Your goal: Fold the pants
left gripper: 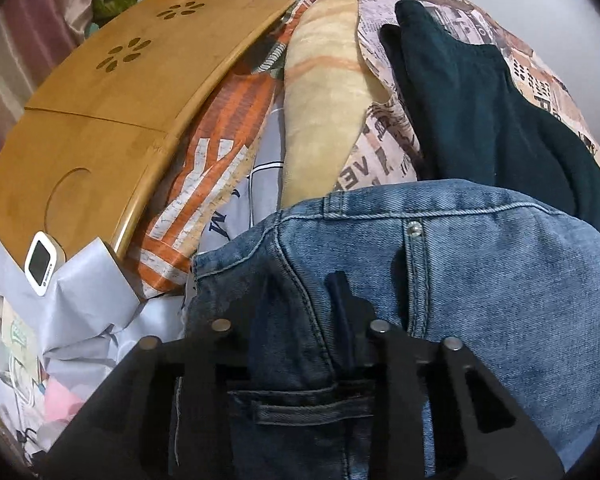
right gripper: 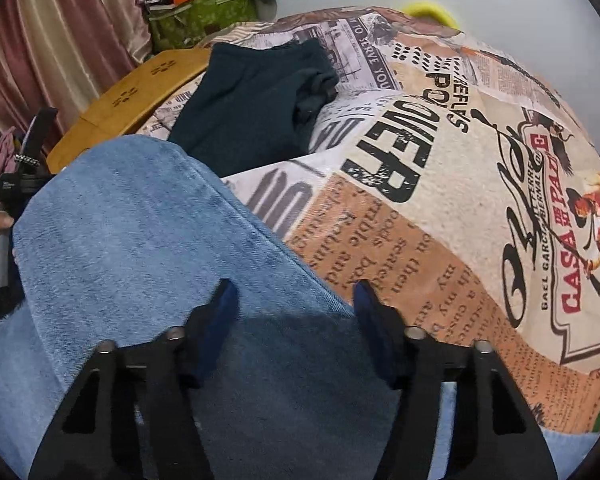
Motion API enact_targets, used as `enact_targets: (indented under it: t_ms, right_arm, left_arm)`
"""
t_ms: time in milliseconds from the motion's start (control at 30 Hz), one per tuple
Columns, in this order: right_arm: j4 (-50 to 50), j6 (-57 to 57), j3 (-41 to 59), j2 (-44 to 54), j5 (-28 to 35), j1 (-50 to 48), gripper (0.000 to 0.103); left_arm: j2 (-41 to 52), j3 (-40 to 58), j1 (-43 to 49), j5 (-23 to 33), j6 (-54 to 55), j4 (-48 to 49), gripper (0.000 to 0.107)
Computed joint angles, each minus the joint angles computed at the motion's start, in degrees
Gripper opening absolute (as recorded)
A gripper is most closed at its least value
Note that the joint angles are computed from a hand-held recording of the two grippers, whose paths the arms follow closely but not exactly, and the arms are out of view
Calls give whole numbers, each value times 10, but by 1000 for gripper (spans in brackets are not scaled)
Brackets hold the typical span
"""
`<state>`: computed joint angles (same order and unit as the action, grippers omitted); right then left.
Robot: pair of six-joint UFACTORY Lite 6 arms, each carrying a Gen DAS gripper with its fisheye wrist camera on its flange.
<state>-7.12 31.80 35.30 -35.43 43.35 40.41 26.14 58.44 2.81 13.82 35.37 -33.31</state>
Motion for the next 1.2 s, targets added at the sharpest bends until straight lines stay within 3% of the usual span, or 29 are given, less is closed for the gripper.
enact_targets:
  t_ms: [167, 267, 433, 567, 733, 900, 1200]
  right_arm:
    - [-40, 57, -3, 4, 1, 28, 15]
    - [-37, 59, -4, -7, 4, 28, 10]
    - [-46, 94, 13, -52, 42, 51, 9]
    - [-91, 166, 53, -72, 98, 117, 9]
    - [-176, 311, 99, -81, 191, 266, 8]
    - [-272, 503, 163, -52, 340, 498, 8]
    - [-312, 705, 237, 29, 481, 754, 8]
  left_arm:
    - [-34, -26, -17, -20, -50, 64, 15]
    - [-51, -30, -16, -15, -65, 81, 11]
    - [-119, -48, 3, 27, -20, 46, 9]
    - [-222, -94, 1, 54, -41, 83, 7]
    - [-354, -151, 4, 98, -74, 134, 7]
    - [-478, -194, 64, 189, -16, 95, 7]
    - [-637, -260, 172, 310, 71, 69, 7]
